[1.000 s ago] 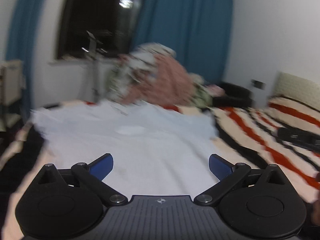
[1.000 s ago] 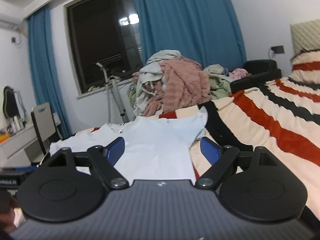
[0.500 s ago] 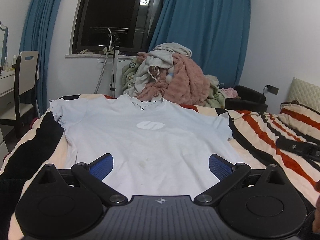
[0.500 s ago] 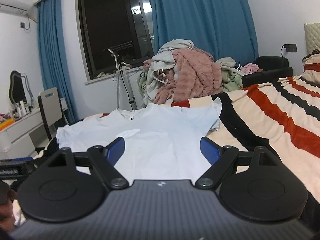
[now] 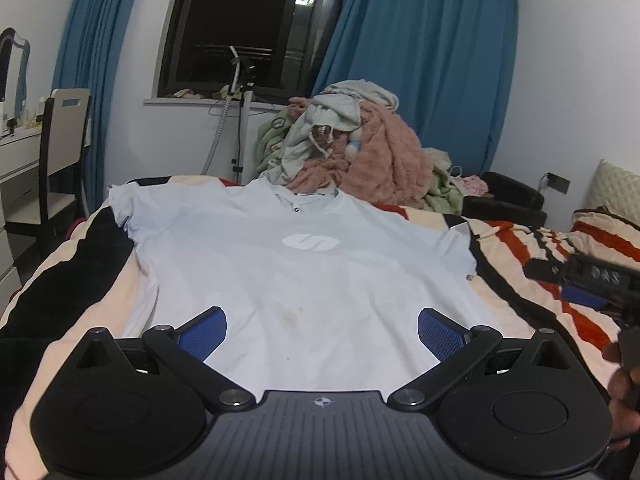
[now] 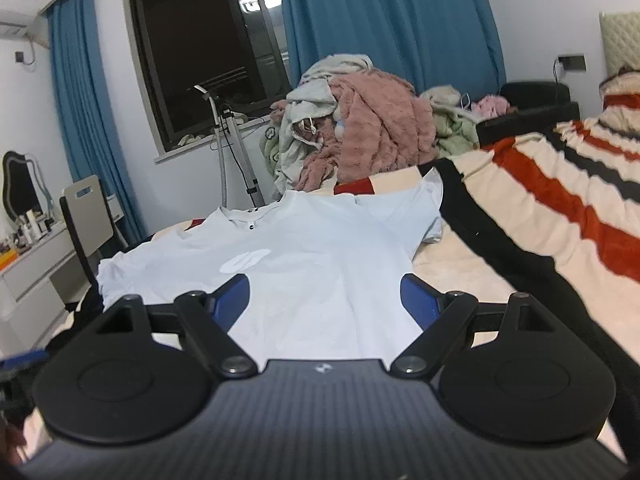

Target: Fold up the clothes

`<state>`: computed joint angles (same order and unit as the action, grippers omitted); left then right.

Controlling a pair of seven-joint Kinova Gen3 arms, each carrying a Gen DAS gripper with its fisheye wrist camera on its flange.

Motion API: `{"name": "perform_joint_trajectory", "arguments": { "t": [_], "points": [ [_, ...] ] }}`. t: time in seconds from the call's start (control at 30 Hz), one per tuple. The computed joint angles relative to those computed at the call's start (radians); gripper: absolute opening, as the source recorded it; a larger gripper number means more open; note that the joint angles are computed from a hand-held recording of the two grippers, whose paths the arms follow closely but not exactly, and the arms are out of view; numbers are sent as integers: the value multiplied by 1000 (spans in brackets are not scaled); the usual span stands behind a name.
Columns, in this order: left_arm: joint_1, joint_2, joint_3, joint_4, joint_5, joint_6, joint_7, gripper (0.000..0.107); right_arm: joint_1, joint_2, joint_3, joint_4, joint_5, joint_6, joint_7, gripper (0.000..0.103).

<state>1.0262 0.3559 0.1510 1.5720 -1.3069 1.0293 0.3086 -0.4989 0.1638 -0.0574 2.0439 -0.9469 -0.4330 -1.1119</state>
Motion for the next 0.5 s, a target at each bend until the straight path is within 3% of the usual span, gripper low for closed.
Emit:
{"name": "perform_joint_trajectory", "arguments": {
  "t": [0.07, 0.17, 0.33, 0.5],
  "points": [
    [-2, 7, -1, -8, 13, 8, -4, 103, 53, 32, -43, -45, -30, 7, 58, 84],
    [-3, 18, -5, -21, 36, 20, -12, 103, 192, 90, -172, -104, 0, -23, 80, 84],
    [-1, 36, -19, -44, 71, 39, -26, 103, 424, 218, -315, -262, 128, 36, -107, 84],
    [-1, 43, -40, -39, 74, 34, 5, 103, 649, 425, -489, -389, 317, 34, -298, 85]
  ]
}}
